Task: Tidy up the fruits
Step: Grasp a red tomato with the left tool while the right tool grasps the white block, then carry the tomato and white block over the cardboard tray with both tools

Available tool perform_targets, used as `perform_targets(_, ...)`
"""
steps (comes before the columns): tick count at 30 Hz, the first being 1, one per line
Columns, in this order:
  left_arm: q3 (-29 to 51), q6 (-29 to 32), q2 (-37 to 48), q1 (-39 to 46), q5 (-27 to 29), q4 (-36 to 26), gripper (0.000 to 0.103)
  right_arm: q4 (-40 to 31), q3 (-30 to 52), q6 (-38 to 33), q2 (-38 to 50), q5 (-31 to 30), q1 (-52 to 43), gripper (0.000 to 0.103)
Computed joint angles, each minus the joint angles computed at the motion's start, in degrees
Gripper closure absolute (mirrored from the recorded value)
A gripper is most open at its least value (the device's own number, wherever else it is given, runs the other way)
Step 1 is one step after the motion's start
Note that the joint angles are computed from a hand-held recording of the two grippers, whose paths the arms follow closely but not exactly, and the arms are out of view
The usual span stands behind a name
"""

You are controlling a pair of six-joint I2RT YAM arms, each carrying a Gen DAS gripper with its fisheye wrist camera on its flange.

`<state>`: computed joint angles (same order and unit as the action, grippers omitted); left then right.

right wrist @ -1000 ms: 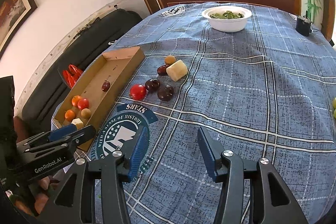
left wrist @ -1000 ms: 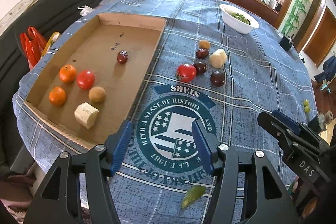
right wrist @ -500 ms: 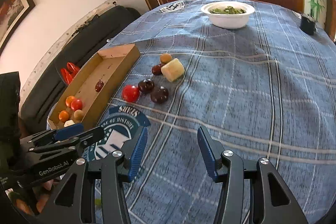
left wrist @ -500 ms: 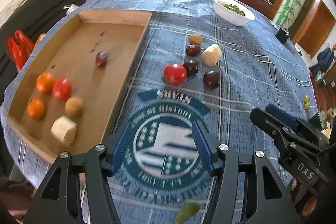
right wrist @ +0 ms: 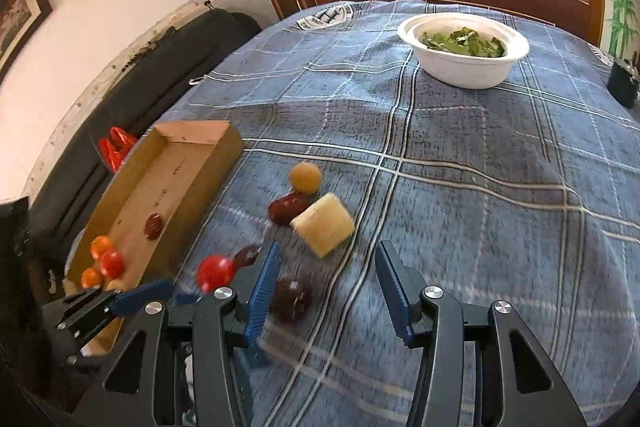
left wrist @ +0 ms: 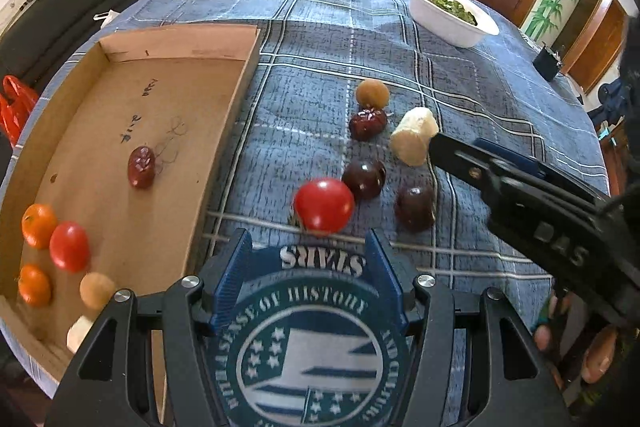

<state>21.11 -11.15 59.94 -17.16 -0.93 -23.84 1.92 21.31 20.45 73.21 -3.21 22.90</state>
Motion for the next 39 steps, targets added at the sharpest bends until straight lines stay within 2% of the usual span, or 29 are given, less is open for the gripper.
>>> perform_targets(6, 0.3, 1.4, 6.3, 0.6, -0.5, 5.5, 0.045, 4.3, 4.1, -1.1, 11.4, -1.5, -1.0, 0.052)
perform_targets(9, 0.2, 1.5, 7.5, 0.3, 0.0, 7.3, 0.046, 5.9, 4.3, -1.3, 13.5, -1.3, -0.7, 0.057)
perform_targets(10, 0.2, 1.5, 7.7, 0.4, 0.4, 7.7, 0.051, 6.8, 4.0, -1.5, 13.6, -1.4, -0.6, 0.064)
perform_targets(12, 0.0, 1.1, 8.0, -0.6, -1.0, 8.3, 0.056, 6.4, 4.1, -1.7, 13.3, -2.3, -0.9, 0.064)
perform_targets(14, -0.1, 1.5, 7.3, -0.6, 0.1, 8.1, 0.071, 5.9, 3.4, -1.4, 11.8, -1.6, -0.9, 0.064)
perform_targets(15, -0.1, 1.6, 6.6, -0.3, 1.1, 7.1, 0.071, 5.5, 2.9, -1.3, 10.7, -1.8, -1.1, 0.064)
perform_targets(18, -0.7, 0.3, 4.1, -2.3, -1.2, 5.8, 0.071, 3.6, 0.9, -0.7, 5.4, -2.5, -2.0, 0.064)
perform_targets(22, -1.5, -0.7, -1.1, -3.4, -1.3, 2.2, 0.071, -1.3, -2.9, 0.8, -6.0, -3.2, -2.3, 0.064)
perform_targets(26, -2.0, -2.1, -7.8, -4.2, -1.1, -2.7, 0.071, -9.5, -6.1, 3.0, -19.9, -2.5, -1.1, 0.064)
perform_targets(32, -1.8, -4.9, -15.4, -7.5, -2.9, -9.8, 0.071, -22.9, -7.8, 7.4, -36.9, 1.5, 4.5, 0.065)
perform_targets(39, -0.9, -8.3, -25.9, -12.2, -7.0, -19.6, 0.071, -32.8, -7.7, 11.4, -47.3, 7.3, 11.9, 0.065)
